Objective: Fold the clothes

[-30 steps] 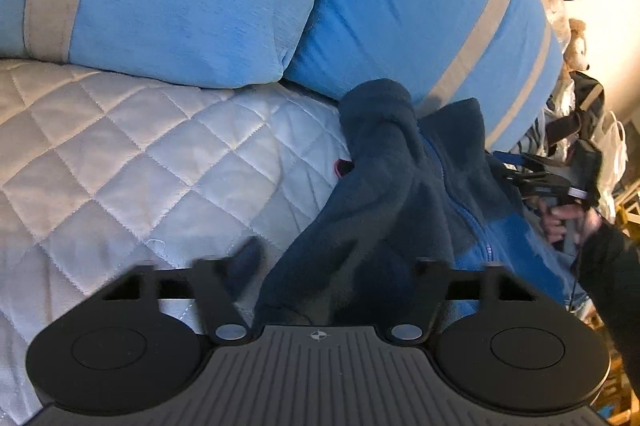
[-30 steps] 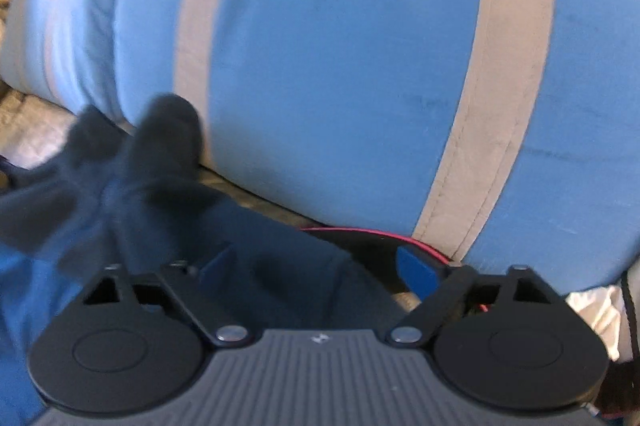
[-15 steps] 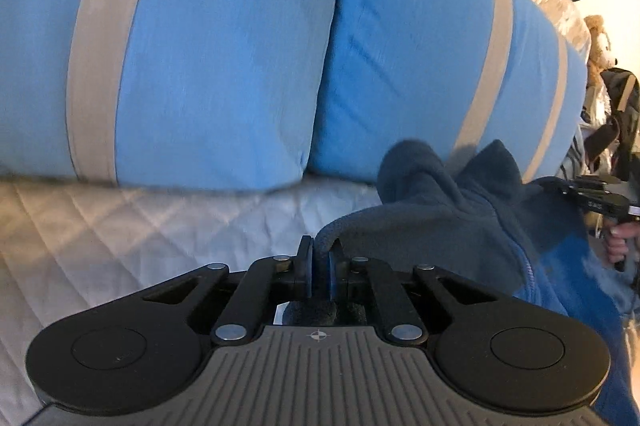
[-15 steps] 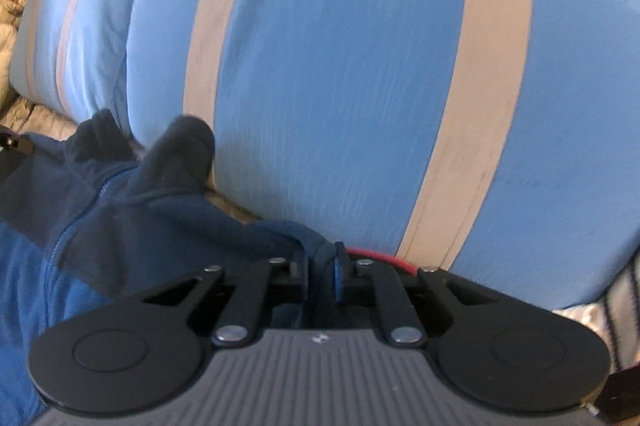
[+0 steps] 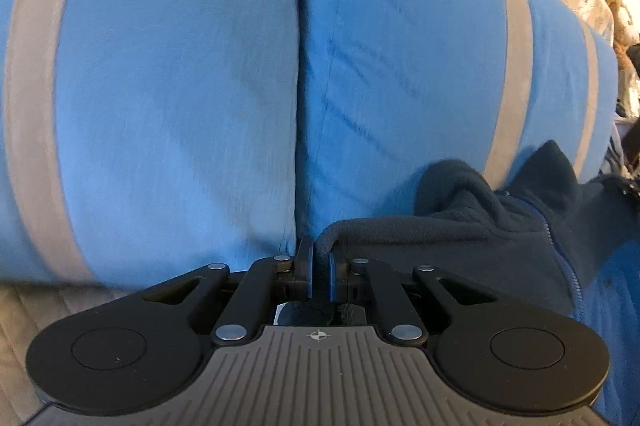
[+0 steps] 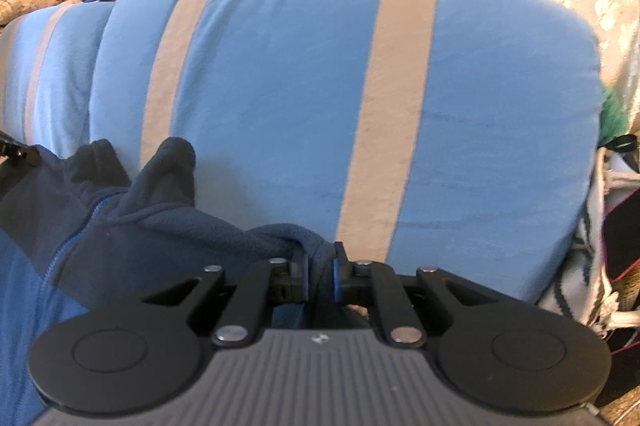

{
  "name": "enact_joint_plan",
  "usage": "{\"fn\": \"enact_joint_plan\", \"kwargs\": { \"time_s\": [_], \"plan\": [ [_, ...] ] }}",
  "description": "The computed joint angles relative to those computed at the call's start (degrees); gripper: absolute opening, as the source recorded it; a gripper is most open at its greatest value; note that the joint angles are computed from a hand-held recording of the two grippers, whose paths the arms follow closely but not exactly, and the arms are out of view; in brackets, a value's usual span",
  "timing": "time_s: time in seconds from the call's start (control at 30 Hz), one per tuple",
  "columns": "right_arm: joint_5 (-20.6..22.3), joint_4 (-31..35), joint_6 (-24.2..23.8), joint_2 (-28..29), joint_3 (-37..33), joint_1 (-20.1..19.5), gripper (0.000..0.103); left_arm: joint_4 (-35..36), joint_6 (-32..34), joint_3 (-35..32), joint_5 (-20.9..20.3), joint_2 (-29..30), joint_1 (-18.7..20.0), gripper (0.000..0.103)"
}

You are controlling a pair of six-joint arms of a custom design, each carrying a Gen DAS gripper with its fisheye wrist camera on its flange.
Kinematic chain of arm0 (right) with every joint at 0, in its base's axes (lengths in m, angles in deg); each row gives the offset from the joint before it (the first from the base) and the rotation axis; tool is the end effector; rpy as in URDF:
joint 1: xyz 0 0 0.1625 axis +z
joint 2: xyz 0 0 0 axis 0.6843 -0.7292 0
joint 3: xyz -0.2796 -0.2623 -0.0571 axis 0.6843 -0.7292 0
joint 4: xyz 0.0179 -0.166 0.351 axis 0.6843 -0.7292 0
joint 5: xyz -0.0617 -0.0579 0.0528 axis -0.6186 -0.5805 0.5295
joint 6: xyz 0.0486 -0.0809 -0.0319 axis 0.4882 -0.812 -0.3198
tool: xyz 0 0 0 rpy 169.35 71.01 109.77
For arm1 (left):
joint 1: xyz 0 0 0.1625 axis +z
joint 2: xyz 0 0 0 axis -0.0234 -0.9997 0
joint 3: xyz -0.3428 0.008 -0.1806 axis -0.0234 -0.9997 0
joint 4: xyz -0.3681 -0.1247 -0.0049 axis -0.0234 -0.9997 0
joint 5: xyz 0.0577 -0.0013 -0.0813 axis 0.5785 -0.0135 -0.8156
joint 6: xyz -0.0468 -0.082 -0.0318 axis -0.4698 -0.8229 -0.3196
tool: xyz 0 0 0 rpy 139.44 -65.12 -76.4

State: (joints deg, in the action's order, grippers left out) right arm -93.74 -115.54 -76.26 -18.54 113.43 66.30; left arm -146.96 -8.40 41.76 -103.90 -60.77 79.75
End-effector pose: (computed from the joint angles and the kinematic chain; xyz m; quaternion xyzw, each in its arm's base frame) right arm 0.3695 -0.7757 0.1250 0.3376 -0.8119 0.3925 0.2699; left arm 0.0008 -0.8256 0.4814 0.3052 0.8743 -0.3039 0.2239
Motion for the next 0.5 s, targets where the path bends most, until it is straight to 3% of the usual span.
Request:
{"fn": "enact_joint_plan", "kwargs": {
  "time_s": [0.07, 0.17, 0.2, 0.23, 0.27, 0.3, 0.33, 0.4, 0.5],
  "plan": [
    [-0.35, -0.18, 0.89, 1.5, -1.89, -0.26, 0.011, 1.47, 1.47, -4.11, 0.56, 2.49, -0.37, 0.007],
    [-1.75, 1.7, 0.96, 3.64, -4.96, -0.24, 0.013, -2.74, 4.34, 3.36, 2.32, -0.18, 0.17, 0.012],
    [-2.4, 2.24, 0.72, 3.98, -5.41, -0.21, 0.025, -3.58, 4.12, 4.72, 3.12, -0.5, 0.33, 0.014],
    [-3.98, 3.11, -0.07, 5.49, -7.81, 0.05, 0.045, -5.28, 3.63, 6.35, 4.46, -0.95, 0.43, 0.016],
    [-6.0, 3.84, -0.94, 7.95, -11.77, 0.43, 0.054, -6.8, 2.85, 7.27, 5.96, -1.2, 0.43, 0.018],
    [-6.91, 3.42, -1.27, 9.04, -13.34, 0.63, 0.086, -7.25, 1.91, 7.05, 6.71, -1.26, 0.44, 0.026],
    [-6.74, 1.73, -1.12, 8.8, -12.5, 0.72, 0.102, -7.28, 0.89, 6.43, 7.1, -1.31, 0.46, 0.032],
    [-4.75, -1.84, -0.38, 5.59, -6.35, 0.72, 0.103, -7.36, -1.04, 5.54, 7.0, -1.76, 0.56, 0.054],
    [-5.71, -0.55, 2.12, 2.62, -1.98, 1.49, 0.103, -9.64, -3.82, 9.94, 3.57, -6.15, 0.83, 0.061]
  ]
}}
